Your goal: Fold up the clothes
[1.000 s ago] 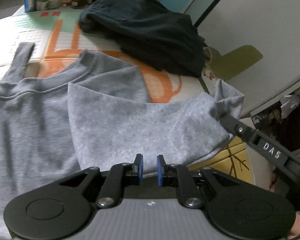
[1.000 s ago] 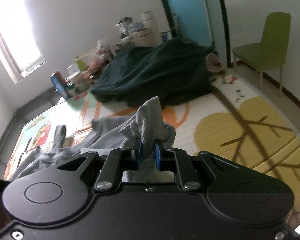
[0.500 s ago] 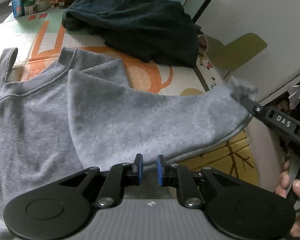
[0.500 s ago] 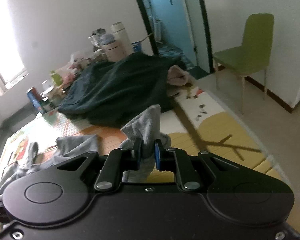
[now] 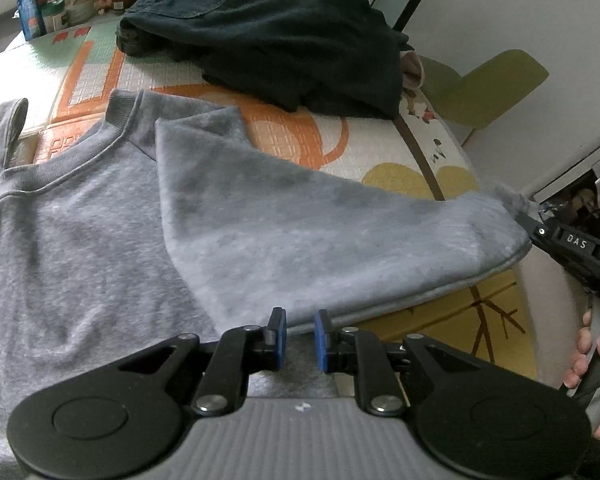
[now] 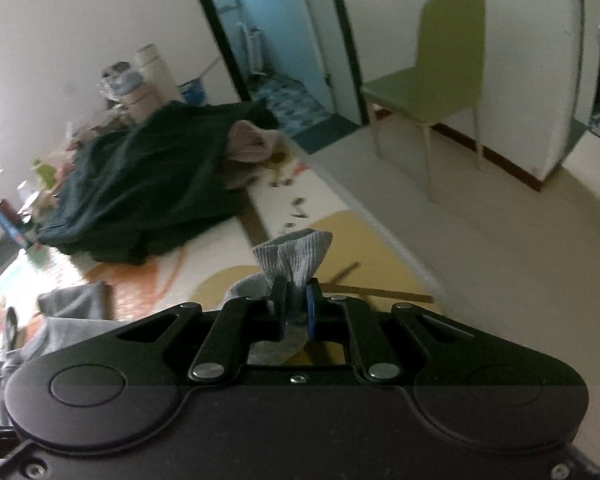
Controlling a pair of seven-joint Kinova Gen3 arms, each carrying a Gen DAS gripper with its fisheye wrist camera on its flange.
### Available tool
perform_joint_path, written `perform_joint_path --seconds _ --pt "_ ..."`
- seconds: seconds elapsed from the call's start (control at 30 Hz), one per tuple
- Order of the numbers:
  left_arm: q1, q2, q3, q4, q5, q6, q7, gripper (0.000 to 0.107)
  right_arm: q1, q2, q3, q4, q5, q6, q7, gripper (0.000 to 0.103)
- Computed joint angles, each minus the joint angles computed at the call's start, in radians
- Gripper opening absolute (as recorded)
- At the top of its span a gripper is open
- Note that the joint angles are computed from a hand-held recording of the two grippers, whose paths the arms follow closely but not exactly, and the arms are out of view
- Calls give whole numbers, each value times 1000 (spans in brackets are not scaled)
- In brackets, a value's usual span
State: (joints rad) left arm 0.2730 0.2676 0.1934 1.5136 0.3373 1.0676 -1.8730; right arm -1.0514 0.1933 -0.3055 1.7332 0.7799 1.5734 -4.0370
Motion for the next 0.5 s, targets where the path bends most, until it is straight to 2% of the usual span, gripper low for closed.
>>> perform_joint_path --seconds 0.3,0.37,0.43,0.5 --pt "36 13 2 -3 -43 -16 45 20 53 -35 -7 84 -161 -14 -56 9" --pt "43 15 1 -3 -55 -20 55 22 66 -31 -4 89 -198 -12 -68 17" --pt "48 18 0 -3 -66 -24 65 22 68 -11 1 66 -228 30 -78 24" --pt "53 23 -2 -3 -77 -29 78 22 57 16 5 34 -237 90 -73 24"
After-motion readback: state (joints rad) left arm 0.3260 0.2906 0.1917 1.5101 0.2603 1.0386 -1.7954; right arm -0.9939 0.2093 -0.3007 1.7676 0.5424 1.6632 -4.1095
